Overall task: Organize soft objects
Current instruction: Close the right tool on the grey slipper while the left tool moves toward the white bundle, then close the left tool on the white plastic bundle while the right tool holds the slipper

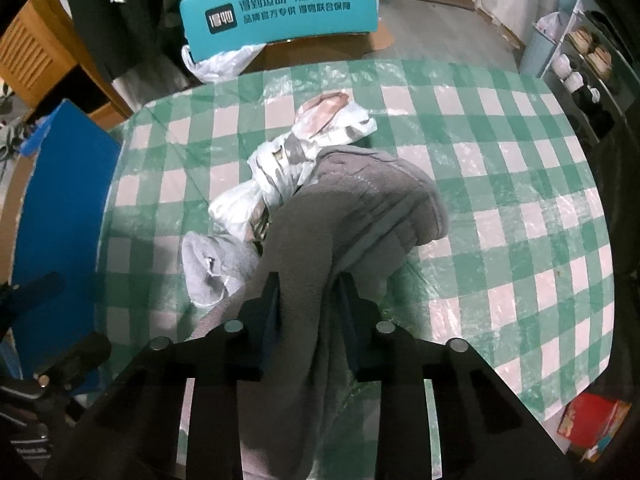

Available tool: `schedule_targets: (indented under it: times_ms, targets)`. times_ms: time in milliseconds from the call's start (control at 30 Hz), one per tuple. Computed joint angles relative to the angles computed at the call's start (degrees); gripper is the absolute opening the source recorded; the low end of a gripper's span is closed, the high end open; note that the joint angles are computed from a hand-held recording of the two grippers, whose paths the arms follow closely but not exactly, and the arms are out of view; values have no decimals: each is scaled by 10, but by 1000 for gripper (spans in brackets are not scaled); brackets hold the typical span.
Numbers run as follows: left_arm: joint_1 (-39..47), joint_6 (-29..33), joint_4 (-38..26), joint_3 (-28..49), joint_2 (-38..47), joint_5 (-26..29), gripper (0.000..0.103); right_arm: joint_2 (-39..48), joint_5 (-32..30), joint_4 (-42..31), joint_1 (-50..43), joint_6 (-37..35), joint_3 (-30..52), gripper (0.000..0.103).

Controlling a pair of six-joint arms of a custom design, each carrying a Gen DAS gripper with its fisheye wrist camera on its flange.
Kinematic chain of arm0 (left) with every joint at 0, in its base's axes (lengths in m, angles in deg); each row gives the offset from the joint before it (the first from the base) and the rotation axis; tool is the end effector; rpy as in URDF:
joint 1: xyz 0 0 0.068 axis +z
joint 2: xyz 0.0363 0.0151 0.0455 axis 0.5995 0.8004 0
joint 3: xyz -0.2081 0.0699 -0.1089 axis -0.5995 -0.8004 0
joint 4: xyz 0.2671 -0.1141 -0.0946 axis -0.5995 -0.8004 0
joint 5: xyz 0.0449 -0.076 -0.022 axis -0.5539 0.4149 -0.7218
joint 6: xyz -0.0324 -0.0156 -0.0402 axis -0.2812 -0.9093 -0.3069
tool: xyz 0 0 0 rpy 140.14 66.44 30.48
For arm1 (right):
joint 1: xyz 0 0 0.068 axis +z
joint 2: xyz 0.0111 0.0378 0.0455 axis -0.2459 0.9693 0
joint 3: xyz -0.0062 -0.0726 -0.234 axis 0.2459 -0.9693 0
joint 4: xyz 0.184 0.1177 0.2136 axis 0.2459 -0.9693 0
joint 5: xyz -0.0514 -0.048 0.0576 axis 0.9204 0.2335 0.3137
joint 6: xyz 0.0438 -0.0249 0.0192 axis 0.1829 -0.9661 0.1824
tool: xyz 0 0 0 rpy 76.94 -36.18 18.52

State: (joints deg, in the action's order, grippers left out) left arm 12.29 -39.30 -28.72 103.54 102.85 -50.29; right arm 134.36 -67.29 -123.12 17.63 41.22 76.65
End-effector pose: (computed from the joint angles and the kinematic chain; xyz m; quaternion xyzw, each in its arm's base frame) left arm 0.2489 -0.1228 0.1465 0.3650 0.9105 -0.1252 0.1490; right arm 0.1680 0.0960 0.1292 0.2499 0.9512 0.0380 0.1771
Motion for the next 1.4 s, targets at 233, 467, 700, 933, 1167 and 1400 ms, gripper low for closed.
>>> schedule_targets:
  times_ms: [233, 467, 700, 933, 1167, 1400]
  targets:
    - [10, 6, -15, -11, -27, 14, 86, -78, 30, -48, 22, 12, -2, 19]
    - [3, 27, -31, -41, -61, 24, 86, -170, 50, -129, 44, 36, -2, 9]
    - [-24, 22, -29, -72, -75, 7, 86, -244, 25, -161, 55, 53, -36, 6]
    - [-41, 16, -21, -86, -61, 3, 86, -256, 12, -130, 54, 87, -69, 64]
    - [-40, 21, -7, -93, -34, 0, 86, -135, -3, -54, 28, 60, -49, 64]
    - [-41, 25, 3, -97, -8, 3, 86, -56, -26, -2, 6, 41, -39, 64]
